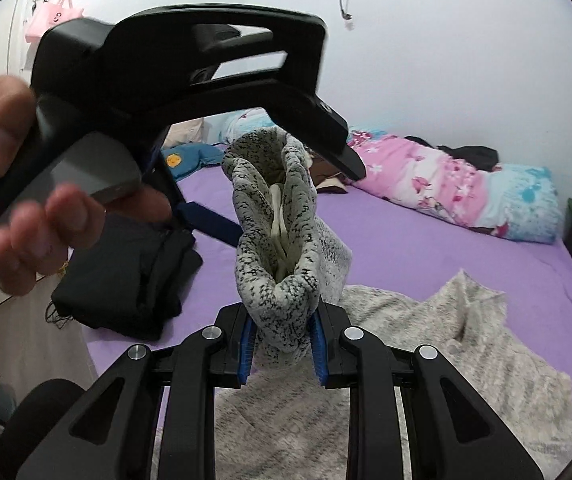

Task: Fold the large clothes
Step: 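Close the left tool on the cuff while the right tool releases it, then carry the sleeve across the sweater body with the left tool and open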

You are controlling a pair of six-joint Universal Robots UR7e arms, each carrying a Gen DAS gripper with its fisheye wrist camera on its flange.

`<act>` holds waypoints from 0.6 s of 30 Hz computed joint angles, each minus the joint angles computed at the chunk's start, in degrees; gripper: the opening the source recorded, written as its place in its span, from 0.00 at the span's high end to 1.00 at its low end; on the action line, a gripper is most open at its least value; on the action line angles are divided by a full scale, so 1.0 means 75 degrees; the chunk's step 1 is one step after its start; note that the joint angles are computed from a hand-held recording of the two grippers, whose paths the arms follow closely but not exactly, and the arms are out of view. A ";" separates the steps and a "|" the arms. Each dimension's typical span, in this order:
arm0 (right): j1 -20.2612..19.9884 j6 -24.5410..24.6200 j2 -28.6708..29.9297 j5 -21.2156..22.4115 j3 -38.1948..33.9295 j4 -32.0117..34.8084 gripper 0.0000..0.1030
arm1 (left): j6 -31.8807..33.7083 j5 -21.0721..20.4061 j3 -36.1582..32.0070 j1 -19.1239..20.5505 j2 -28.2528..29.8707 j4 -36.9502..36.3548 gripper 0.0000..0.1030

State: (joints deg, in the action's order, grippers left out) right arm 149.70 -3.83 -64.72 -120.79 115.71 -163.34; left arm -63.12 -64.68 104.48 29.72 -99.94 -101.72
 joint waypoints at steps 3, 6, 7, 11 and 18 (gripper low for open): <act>-0.0038 0.0018 -0.0285 -0.0034 0.0347 -0.0278 0.78 | 0.0589 -0.0153 -0.0142 0.0007 0.0423 0.0014 0.47; -0.0070 0.0052 -0.0520 -0.0178 0.0646 -0.0473 0.78 | 0.0731 -0.0297 -0.0266 -0.0002 0.0725 0.0084 0.64; -0.0087 0.0077 -0.0606 -0.0222 0.0754 -0.0521 0.78 | 0.0682 -0.0303 -0.0338 -0.0034 0.0829 0.0234 0.73; -0.0077 0.0259 -0.0836 -0.0423 0.1024 -0.0684 0.75 | 0.0792 -0.0384 -0.0621 -0.0136 0.1259 0.0564 0.83; -0.0291 0.0780 -0.1919 -0.0457 0.1803 -0.0728 0.16 | 0.1236 -0.0386 -0.1029 -0.0272 0.2300 0.0395 0.84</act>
State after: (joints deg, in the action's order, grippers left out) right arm 147.51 2.02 -79.12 -124.22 129.24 -168.80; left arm -53.85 -67.57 96.76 27.68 -82.69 -98.76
